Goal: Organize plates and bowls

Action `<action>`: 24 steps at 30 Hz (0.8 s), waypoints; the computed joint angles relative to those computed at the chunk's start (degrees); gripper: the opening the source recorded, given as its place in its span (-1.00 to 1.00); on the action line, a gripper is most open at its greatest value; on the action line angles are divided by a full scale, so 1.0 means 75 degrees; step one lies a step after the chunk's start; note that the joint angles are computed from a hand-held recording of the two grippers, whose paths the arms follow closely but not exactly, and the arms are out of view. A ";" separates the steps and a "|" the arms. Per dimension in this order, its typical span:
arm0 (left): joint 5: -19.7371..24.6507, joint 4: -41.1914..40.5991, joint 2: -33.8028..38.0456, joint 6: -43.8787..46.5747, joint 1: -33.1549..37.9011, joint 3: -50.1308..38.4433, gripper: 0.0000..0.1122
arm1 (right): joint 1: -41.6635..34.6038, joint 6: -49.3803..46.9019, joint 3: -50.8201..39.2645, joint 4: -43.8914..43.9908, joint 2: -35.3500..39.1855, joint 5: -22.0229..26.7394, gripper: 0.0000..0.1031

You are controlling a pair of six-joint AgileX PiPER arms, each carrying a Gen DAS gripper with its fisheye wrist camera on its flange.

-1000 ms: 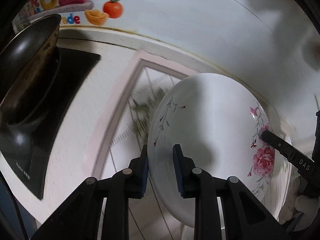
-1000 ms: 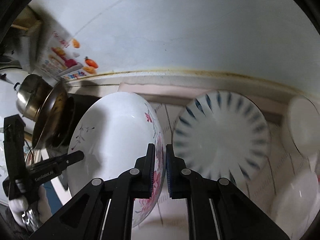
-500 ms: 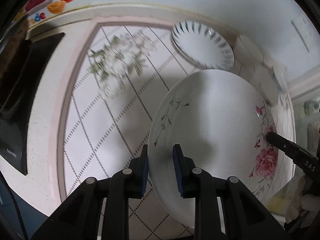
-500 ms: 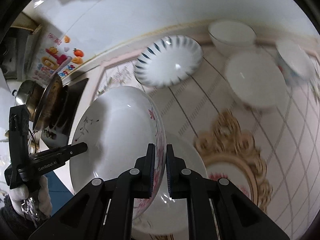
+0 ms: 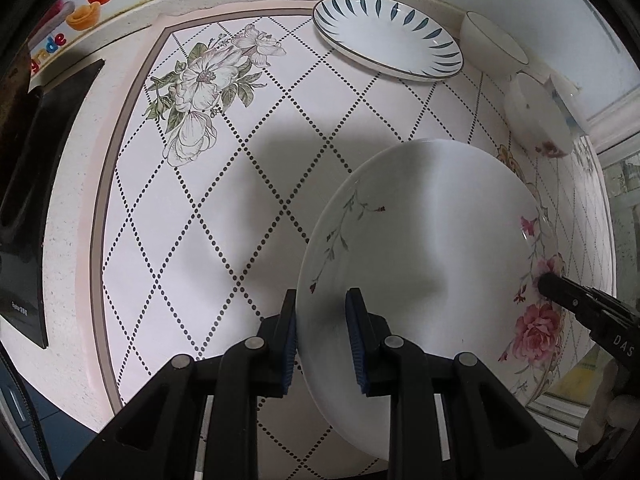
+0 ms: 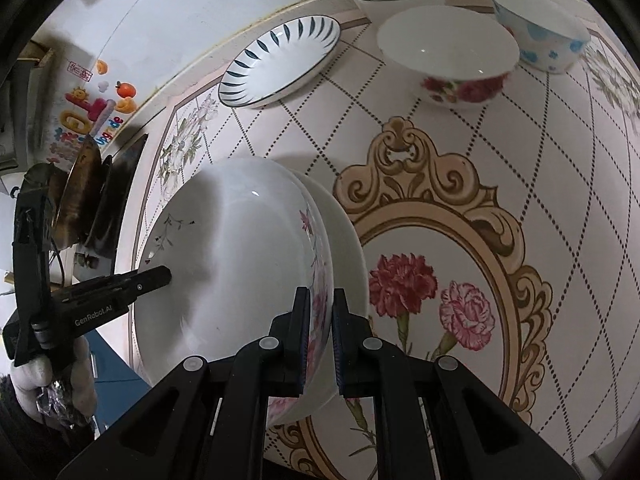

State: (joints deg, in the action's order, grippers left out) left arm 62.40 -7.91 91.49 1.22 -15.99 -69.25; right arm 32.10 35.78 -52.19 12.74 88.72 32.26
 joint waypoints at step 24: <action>-0.0397 0.0732 0.0088 -0.0920 -0.0531 0.0424 -0.62 | -0.0061 -0.0813 0.0036 0.0628 0.0308 0.0015 -0.77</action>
